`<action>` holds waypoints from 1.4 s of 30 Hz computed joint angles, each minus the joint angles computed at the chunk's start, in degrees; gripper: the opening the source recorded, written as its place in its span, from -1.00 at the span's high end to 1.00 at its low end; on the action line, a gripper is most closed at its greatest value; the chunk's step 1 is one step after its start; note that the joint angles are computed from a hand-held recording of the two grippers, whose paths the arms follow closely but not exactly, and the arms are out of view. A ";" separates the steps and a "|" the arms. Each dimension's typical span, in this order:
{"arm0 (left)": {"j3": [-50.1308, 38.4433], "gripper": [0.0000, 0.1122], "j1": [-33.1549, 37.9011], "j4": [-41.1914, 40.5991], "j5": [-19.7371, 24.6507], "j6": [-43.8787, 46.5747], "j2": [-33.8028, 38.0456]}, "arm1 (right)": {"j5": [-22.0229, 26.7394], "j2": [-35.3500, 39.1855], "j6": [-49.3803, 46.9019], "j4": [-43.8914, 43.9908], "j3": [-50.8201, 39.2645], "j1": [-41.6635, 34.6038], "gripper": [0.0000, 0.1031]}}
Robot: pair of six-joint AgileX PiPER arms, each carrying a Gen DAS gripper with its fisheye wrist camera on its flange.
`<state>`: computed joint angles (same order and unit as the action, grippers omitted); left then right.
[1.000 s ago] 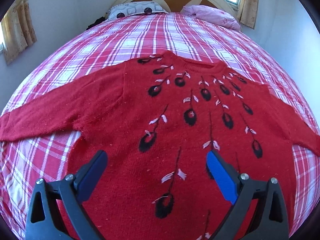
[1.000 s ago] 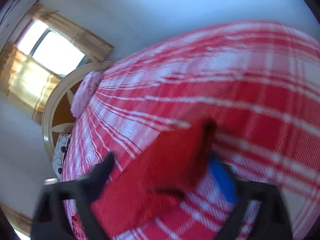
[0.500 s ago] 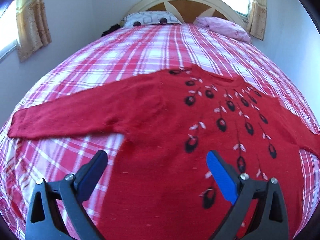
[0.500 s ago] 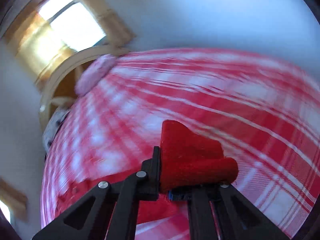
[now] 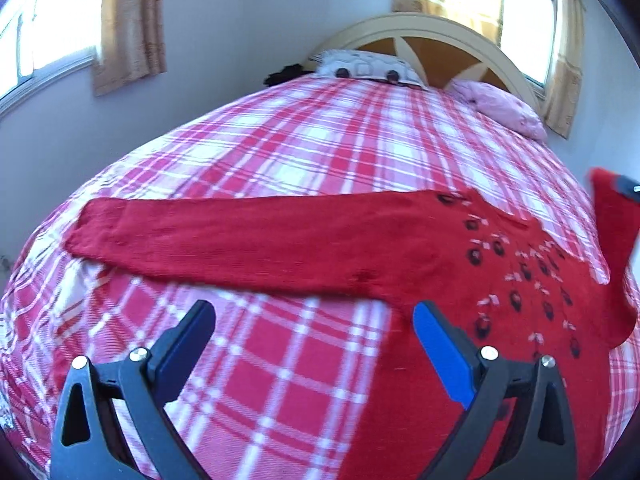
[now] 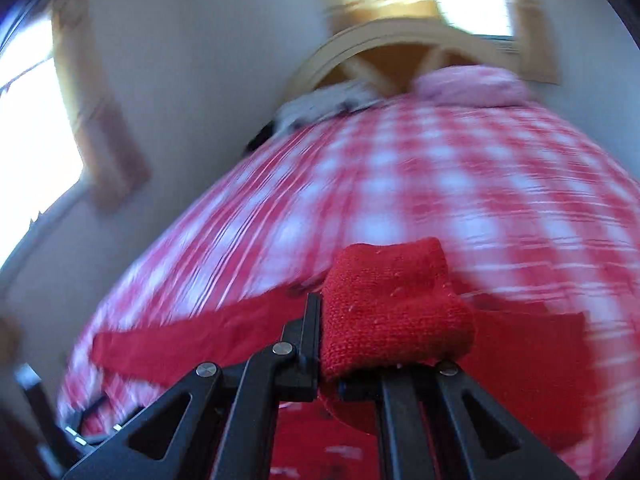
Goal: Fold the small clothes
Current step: 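Grasp the red sweater's sleeve cuff with the right tool and lift it, then fold the held sleeve across the sweater body and open the right tool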
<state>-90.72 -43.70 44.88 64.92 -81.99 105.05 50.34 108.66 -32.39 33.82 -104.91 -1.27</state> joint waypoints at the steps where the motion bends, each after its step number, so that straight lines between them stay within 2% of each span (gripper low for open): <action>1: 1.12 -0.81 0.18 0.29 0.31 -0.40 -0.60 | -3.54 -0.08 -1.35 -1.52 3.94 3.89 0.90; 4: 5.37 -0.81 1.12 1.21 0.94 -1.67 -2.86 | -7.40 2.20 -2.59 -3.74 8.78 10.27 0.89; 6: 8.22 -0.81 1.78 1.43 0.65 -2.53 -4.45 | -6.31 4.43 -1.72 -4.50 8.68 12.17 0.87; 7: 9.84 -0.81 2.09 1.44 0.32 -3.07 -5.40 | -2.94 6.73 -1.52 -3.67 6.67 12.56 0.76; 8: 10.99 -0.81 2.59 1.28 -0.17 -3.50 -5.92 | -0.86 7.43 -3.25 -0.83 6.44 11.99 0.46; 9: 12.14 -0.81 3.35 0.92 -0.98 -3.92 -6.26 | 0.40 7.34 -6.82 3.82 7.01 10.71 0.31; 10: 12.65 -0.81 3.89 0.66 -1.64 -3.97 -6.42 | 2.68 5.73 -10.49 9.03 8.83 8.93 0.04; 11: 13.09 -0.81 4.27 0.33 -2.15 -4.04 -6.50 | 4.76 5.33 -12.25 11.95 8.73 7.52 -0.07; 13: 13.52 -0.81 4.81 -0.20 -3.38 -4.02 -6.33 | 8.62 4.39 -13.71 15.69 7.59 4.50 -0.14; 15: 13.08 -0.81 4.89 -0.52 -4.22 -3.37 -5.70 | 8.20 2.45 -14.42 17.07 8.61 2.55 -0.14; 16: 12.32 -0.81 4.72 -0.70 -4.37 -2.70 -5.02 | 5.55 0.67 -14.11 16.05 9.82 1.56 -0.14; 20: 9.95 -0.81 4.12 -1.30 -4.93 -0.51 -3.48 | -6.49 -3.44 -9.44 1.97 12.93 -0.68 -0.14; 21: 9.23 -0.81 4.03 -1.28 -5.26 -0.02 -3.01 | -7.41 -2.57 -8.11 -0.89 12.28 -2.52 -0.14; 24: 5.97 -0.81 3.30 -0.90 -4.45 1.97 -1.07 | -5.60 2.78 -0.54 -9.74 5.63 -8.12 -0.14; 25: 3.92 -0.81 3.12 -0.99 -3.51 3.41 0.25 | -5.17 4.04 1.39 -10.18 3.68 -11.23 -0.14; 28: 0.42 -0.81 3.17 -1.60 -2.23 5.95 2.40 | -3.35 5.74 1.40 -4.51 0.09 -19.57 -0.14; 31: -0.64 -0.81 3.23 -1.92 -3.06 5.82 3.16 | 1.94 8.20 1.65 -2.69 -4.82 -24.33 -0.14; 34: -3.31 -0.81 3.74 -3.60 -3.68 6.93 5.16 | 1.80 7.15 -3.12 -3.73 -3.47 -24.30 -0.14; 37: -7.89 -0.81 4.10 -3.98 -3.41 8.98 8.57 | -1.54 6.38 -4.73 -8.18 -3.23 -21.29 -0.14; 39: -12.33 -0.81 4.71 -5.32 -1.63 11.21 11.47 | -0.45 9.70 -1.02 -12.76 -8.43 -19.06 -0.14; 42: -14.94 -0.81 5.49 -7.54 -1.28 11.57 12.85 | 2.56 16.50 3.33 -19.40 -17.18 -15.58 -0.14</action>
